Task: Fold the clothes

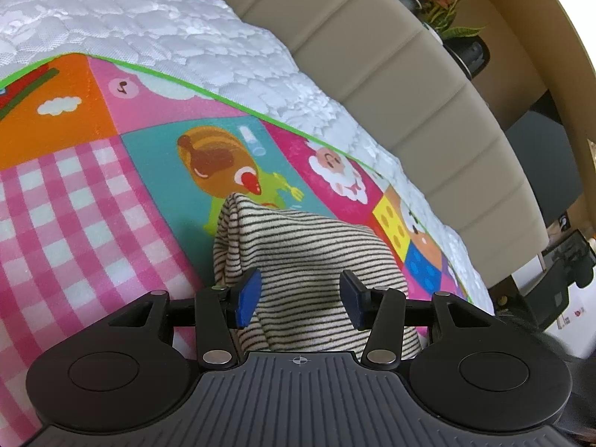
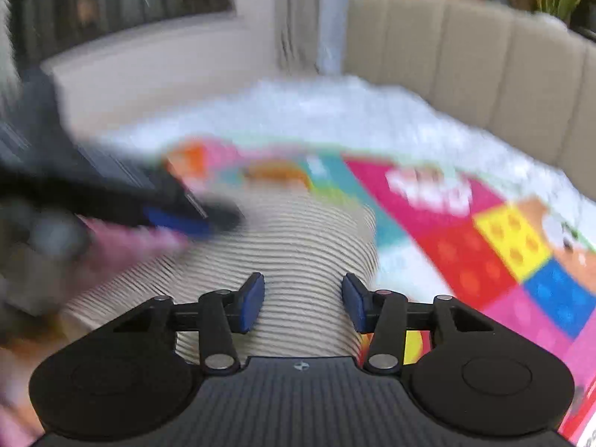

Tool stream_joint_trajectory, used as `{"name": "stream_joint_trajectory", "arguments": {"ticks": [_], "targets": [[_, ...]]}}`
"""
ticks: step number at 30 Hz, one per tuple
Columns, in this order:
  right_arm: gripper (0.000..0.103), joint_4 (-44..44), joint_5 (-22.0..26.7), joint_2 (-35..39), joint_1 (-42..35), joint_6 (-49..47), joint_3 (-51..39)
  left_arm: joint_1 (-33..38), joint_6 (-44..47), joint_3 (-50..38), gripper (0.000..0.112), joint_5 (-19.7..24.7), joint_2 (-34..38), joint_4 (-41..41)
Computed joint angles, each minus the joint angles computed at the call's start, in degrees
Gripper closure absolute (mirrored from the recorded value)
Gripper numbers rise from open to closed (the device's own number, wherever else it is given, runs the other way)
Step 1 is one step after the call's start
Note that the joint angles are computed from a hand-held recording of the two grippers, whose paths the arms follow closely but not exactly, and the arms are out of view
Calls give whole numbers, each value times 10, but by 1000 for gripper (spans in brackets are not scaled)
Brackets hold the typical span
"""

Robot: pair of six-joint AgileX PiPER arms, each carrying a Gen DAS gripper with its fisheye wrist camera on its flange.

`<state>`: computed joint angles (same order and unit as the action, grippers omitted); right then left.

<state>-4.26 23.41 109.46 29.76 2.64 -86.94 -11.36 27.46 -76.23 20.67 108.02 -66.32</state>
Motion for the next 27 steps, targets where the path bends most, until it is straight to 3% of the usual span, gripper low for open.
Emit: {"name": "stream_joint_trajectory", "arguments": {"ticks": [2, 9, 13, 16, 19, 23, 25, 27], "targets": [[48, -3, -42, -5, -4, 6, 34, -1, 5, 1, 61, -1, 0, -5], [35, 58, -83, -38, -14, -1, 99, -2, 12, -3, 60, -3, 6, -19], [35, 46, -64, -61, -7, 35, 101, -4, 10, 4, 60, -10, 1, -18], [35, -16, -65, -56, -5, 109, 66, -6, 3, 5, 60, -14, 0, -9], [39, -45, -43, -21, -12, 153, -10, -7, 3, 5, 60, -15, 0, -8], [36, -5, 103, 87, -22, 75, -173, -5, 16, 8, 60, -15, 1, -21], [28, -34, 112, 105, -18, 89, -188, -4, 21, 7, 60, -12, 2, -26], [28, -46, 112, 104, -17, 100, -186, -5, 19, 4, 60, -13, 4, -24]]}}
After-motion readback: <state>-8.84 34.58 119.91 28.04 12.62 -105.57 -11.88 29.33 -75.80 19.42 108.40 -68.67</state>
